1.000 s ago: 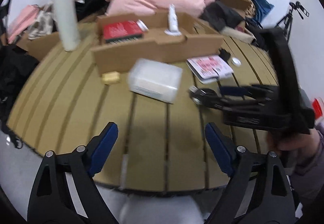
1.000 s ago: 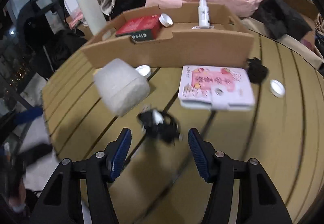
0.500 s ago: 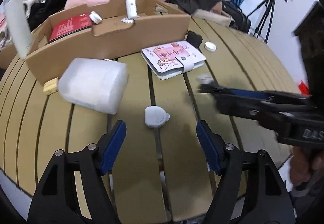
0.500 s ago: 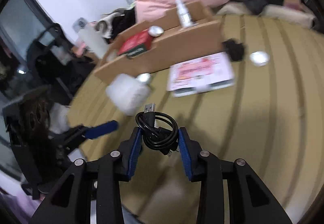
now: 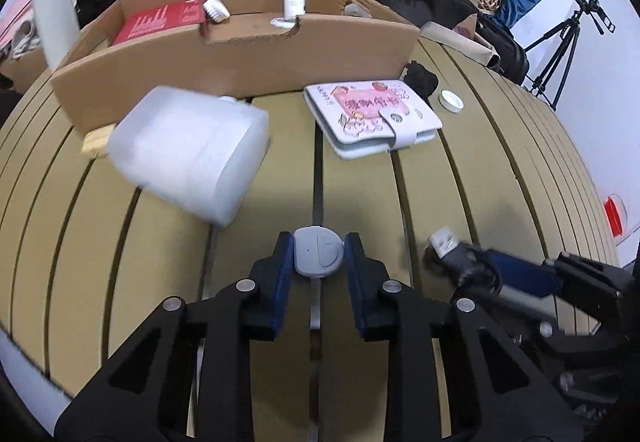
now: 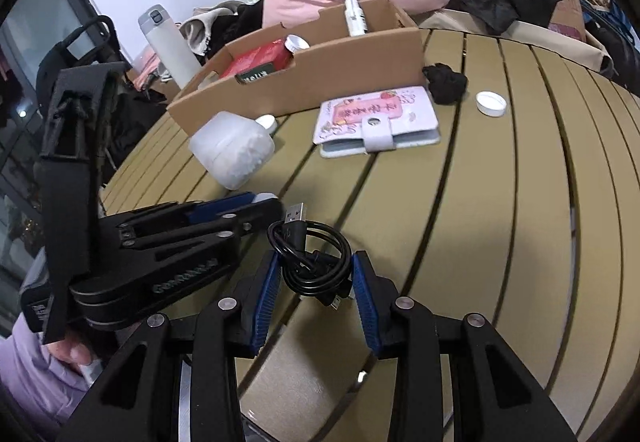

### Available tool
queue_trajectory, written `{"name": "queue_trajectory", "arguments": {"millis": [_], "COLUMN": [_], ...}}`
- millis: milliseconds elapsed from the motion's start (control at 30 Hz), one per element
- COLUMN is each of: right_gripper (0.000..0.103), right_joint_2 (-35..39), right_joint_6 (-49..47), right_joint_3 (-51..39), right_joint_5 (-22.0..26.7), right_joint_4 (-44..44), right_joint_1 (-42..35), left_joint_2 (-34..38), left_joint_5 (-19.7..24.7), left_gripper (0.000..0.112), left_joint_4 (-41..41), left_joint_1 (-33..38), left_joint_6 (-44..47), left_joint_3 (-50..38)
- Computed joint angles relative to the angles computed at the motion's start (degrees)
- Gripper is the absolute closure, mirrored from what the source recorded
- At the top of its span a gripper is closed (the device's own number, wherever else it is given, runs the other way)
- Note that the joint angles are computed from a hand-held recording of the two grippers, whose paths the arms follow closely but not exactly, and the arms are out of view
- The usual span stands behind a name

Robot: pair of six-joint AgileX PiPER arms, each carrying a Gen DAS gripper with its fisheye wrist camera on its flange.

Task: Organize objects
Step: 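Grasp the black cable with the right tool while the left tool grasps the small white case, then drop the cable and white case into the cardboard tray with both tools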

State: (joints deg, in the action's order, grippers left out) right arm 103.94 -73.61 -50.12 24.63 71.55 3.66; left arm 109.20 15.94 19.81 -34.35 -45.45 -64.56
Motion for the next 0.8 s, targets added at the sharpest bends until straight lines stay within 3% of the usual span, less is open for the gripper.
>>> {"name": "queue_trajectory", "arguments": {"millis": [100, 200, 367, 500, 567, 633, 667, 767, 800], "right_gripper": [0.063, 0.063, 0.063, 0.063, 0.063, 0.063, 0.063, 0.063, 0.063], "right_joint_2": [-4.13, -10.61, -28.79, -43.48, -47.61, -49.88, -49.95, -44.78, -43.19], "right_joint_6": [-1.48, 0.34, 11.06, 22.22, 24.61, 24.46, 22.78, 14.31, 14.78], "right_joint_3": [3.73, 8.16, 15.72, 18.19, 17.98, 17.16, 15.91, 6.45, 2.45], "right_joint_5": [-2.03, -1.81, 1.36, 8.49, 11.83, 14.9, 17.31, 30.67, 32.24], "right_joint_4": [0.96, -1.47, -17.3, -30.76, -33.05, -32.74, -30.91, -23.94, -24.65], "right_joint_1": [0.17, -0.61, -2.78, -6.72, -8.43, -10.3, -11.76, -17.34, -16.5], "left_joint_2": [-9.36, -22.96, -46.86, -57.72, -59.68, -60.85, -60.96, -58.3, -56.56], "left_joint_5": [-1.2, 5.09, 25.89, 41.3, 42.69, 39.47, 36.43, 29.68, 28.23], "left_gripper": [0.09, 0.09, 0.09, 0.09, 0.09, 0.09, 0.09, 0.09, 0.09], "left_joint_4": [11.91, 17.92, 21.72, 26.34, 25.6, 21.25, 17.42, 7.66, 4.98], "left_joint_1": [-1.64, -4.48, -13.8, -25.42, -25.74, -20.62, -16.22, -3.72, -0.33], "left_joint_6": [-12.07, -19.65, -29.14, -35.9, -35.16, -29.49, -24.19, -7.0, -1.27], "left_joint_3": [7.8, 14.89, 22.12, 23.32, 22.52, 21.09, 20.13, 14.47, 12.39]}}
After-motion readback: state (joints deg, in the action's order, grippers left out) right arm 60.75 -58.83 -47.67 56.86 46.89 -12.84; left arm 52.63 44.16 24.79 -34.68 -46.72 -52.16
